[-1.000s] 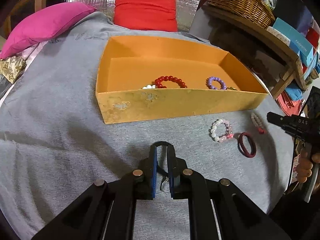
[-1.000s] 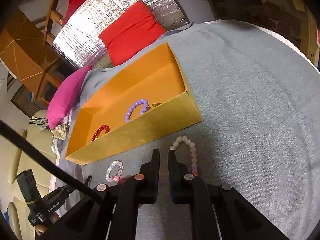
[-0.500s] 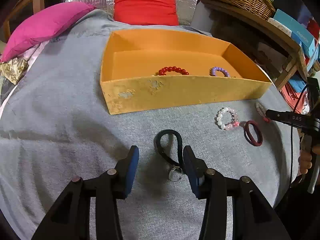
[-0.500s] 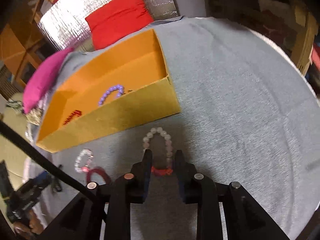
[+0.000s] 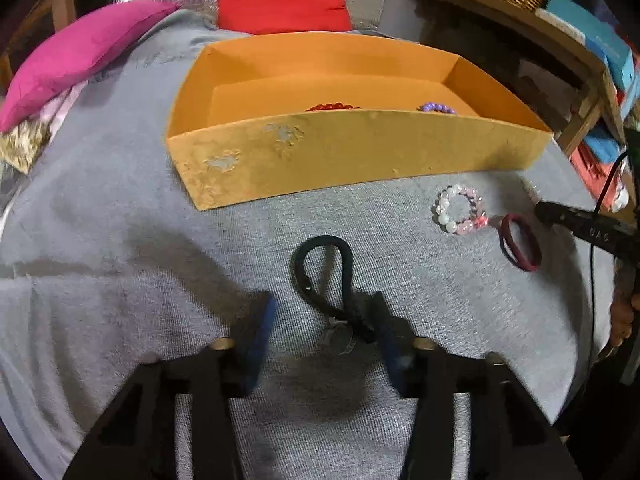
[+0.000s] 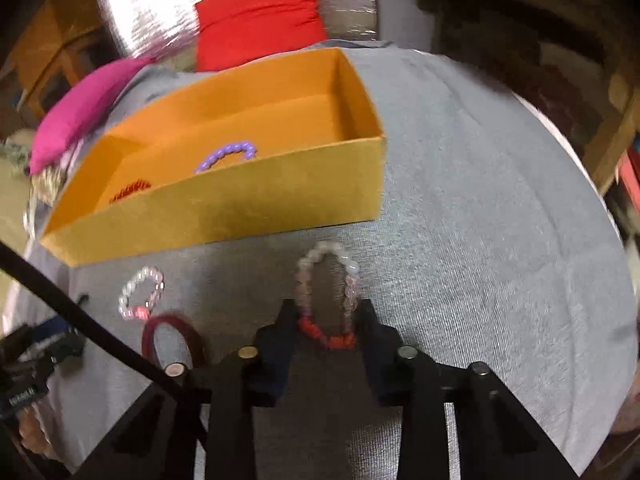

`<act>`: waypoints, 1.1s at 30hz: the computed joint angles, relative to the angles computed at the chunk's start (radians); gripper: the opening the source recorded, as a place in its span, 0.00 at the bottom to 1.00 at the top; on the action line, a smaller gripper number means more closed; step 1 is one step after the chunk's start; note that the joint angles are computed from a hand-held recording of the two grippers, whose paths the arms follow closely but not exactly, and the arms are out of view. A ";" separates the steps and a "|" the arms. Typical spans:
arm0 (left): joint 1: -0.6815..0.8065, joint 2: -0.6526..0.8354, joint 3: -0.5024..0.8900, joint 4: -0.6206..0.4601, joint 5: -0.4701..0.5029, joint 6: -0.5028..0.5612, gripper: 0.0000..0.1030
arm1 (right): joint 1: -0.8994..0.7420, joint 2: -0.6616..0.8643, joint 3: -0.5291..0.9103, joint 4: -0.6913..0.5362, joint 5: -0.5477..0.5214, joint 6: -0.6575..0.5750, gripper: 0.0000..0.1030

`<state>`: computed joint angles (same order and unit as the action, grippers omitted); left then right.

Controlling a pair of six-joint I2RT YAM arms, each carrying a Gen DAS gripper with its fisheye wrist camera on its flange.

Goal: Organize jewelry
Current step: 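Lift the cord loop with the left tool while the right tool lifts its bracelet, then carry the cord loop with the left tool while the right tool carries the bracelet over the box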

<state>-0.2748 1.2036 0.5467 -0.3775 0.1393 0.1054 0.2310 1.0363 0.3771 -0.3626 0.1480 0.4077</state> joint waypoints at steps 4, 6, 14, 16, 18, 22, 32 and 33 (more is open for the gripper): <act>0.009 0.002 0.007 -0.003 0.028 -0.004 0.10 | 0.018 -0.011 0.003 -0.006 0.012 0.001 0.14; 0.020 -0.014 0.004 0.002 0.036 -0.003 0.08 | -0.007 -0.035 -0.007 0.003 -0.027 0.001 0.14; 0.108 -0.075 0.027 -0.039 0.151 0.036 0.08 | -0.175 -0.173 -0.033 -0.005 -0.313 -0.013 0.14; 0.120 -0.096 0.030 -0.059 0.170 0.046 0.08 | -0.193 -0.213 -0.042 -0.018 -0.356 -0.009 0.14; 0.147 -0.133 0.027 -0.090 0.202 0.069 0.08 | -0.206 -0.210 -0.043 0.008 -0.412 0.005 0.14; 0.135 -0.165 0.044 -0.107 0.222 0.057 0.08 | -0.211 -0.241 -0.055 0.021 -0.476 0.027 0.14; 0.107 -0.215 0.084 -0.045 0.236 -0.047 0.08 | 0.003 -0.322 -0.048 0.103 -0.368 0.154 0.14; 0.102 -0.215 0.089 -0.023 0.218 -0.063 0.08 | 0.039 -0.316 -0.044 0.125 -0.337 0.171 0.14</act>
